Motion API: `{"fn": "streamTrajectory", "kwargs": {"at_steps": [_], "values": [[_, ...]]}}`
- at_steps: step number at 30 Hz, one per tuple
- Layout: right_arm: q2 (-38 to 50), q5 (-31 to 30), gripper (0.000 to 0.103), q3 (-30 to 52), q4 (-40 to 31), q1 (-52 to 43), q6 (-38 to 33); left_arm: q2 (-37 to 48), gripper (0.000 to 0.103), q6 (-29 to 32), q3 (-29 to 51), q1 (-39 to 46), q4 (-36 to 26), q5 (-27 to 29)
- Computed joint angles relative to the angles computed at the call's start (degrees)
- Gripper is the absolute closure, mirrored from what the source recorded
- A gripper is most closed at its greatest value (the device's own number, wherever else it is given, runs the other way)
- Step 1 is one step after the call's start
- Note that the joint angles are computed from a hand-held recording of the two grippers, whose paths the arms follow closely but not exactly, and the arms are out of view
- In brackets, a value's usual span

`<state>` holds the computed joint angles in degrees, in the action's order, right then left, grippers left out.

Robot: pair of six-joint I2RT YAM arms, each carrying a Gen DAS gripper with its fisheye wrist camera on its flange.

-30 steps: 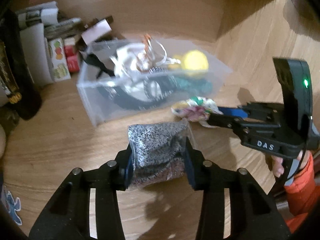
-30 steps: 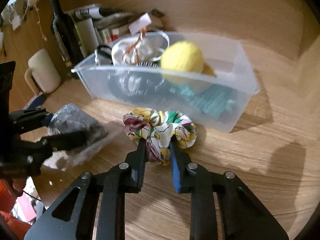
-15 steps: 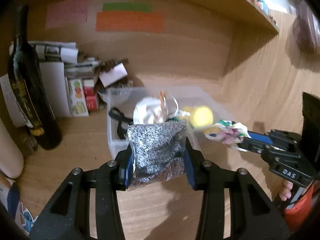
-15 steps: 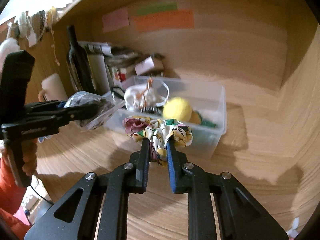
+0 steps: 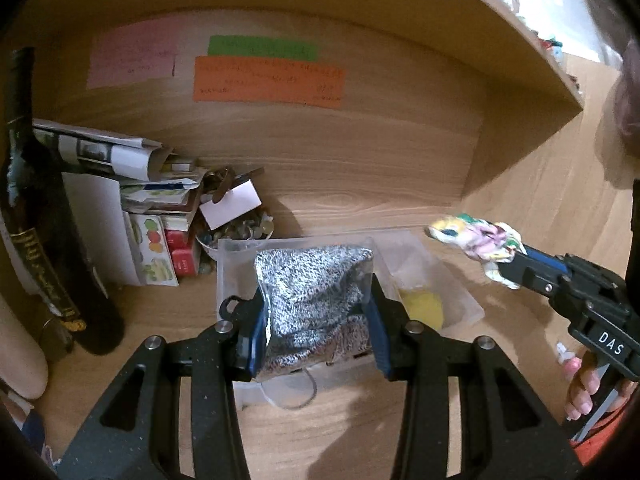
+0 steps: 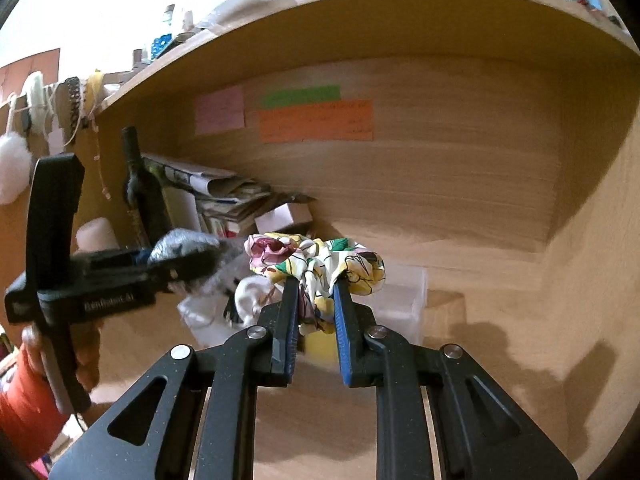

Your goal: Organize soft objects

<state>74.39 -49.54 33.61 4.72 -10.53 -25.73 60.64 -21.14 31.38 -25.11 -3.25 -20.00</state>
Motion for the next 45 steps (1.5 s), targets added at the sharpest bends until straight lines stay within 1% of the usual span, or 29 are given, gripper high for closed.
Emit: {"fn": "streamTrajectory", "kwargs": {"at_steps": [6,10,12,15,16,18,22,23,24,26,27,29,33,35,39,40,41,44,45], "values": [[7.6,9.4,0.088,2.9,2.3,9.2,0.4,10.1,0.061,1.6,1.8,4.6,4.2,4.0],[13.2,15.0,0.088,5.0,3.3,13.6,-0.1,15.4,0.060,3.5,2.4,6.0,6.8,4.8],[15.6,15.8,0.088,6.2,2.7,14.4,-0.4,16.9,0.059,4.5,2.5,6.4,7.5,5.1],[18.1,16.6,0.087,8.1,1.0,14.9,-1.4,17.6,0.057,5.1,2.5,7.3,7.4,7.3],[18.4,16.7,0.085,8.5,0.3,14.9,-1.9,17.7,0.055,5.1,2.5,7.5,7.3,7.7],[18.0,16.9,0.084,8.5,0.1,15.0,-2.2,18.0,0.052,5.2,2.7,7.5,6.7,7.7],[16.3,17.1,0.069,7.7,-0.5,14.9,-2.9,17.5,0.045,5.0,2.3,6.9,6.1,7.2],[15.6,16.8,0.065,7.4,-0.6,14.7,-3.0,17.3,0.043,4.9,2.1,6.7,6.2,7.0],[14.9,16.4,0.063,7.0,-0.9,14.4,-3.2,17.0,0.041,4.8,1.9,6.5,6.2,6.7],[13.6,14.6,0.053,6.6,-2.4,13.2,-4.0,15.1,0.037,4.4,1.0,5.5,5.8,5.7],[13.0,14.3,0.050,6.1,-2.2,12.8,-4.0,14.1,0.036,4.2,0.6,5.1,5.6,5.3],[10.9,13.0,0.049,5.1,-2.7,11.3,-4.3,11.5,0.035,3.8,-0.6,4.1,5.5,4.4],[6.2,9.1,0.049,3.5,-3.8,7.4,-4.2,4.5,0.035,3.0,-2.4,2.6,3.0,3.1],[3.8,6.7,0.049,2.7,-4.2,5.4,-3.8,0.4,0.035,2.9,-3.2,1.1,1.6,1.2],[-3.3,0.6,0.048,0.3,-5.5,0.4,-3.4,-8.3,0.035,2.7,-4.6,-3.7,-2.1,-4.8],[-5.1,-0.7,0.044,-0.4,-5.4,-0.8,-3.0,-10.6,0.035,2.5,-4.9,-5.5,-3.2,-7.0],[-6.5,-1.9,0.039,-1.1,-5.2,-1.8,-2.6,-12.2,0.035,2.1,-4.9,-7.5,-4.0,-9.3],[-10.9,-6.3,0.035,-3.2,-4.3,-5.2,-0.7,-15.8,0.035,1.6,-5.2,-12.8,-5.6,-15.5],[-11.9,-7.5,0.034,-3.7,-4.1,-6.2,-0.2,-16.9,0.031,1.3,-5.3,-14.7,-6.3,-17.8]]}}
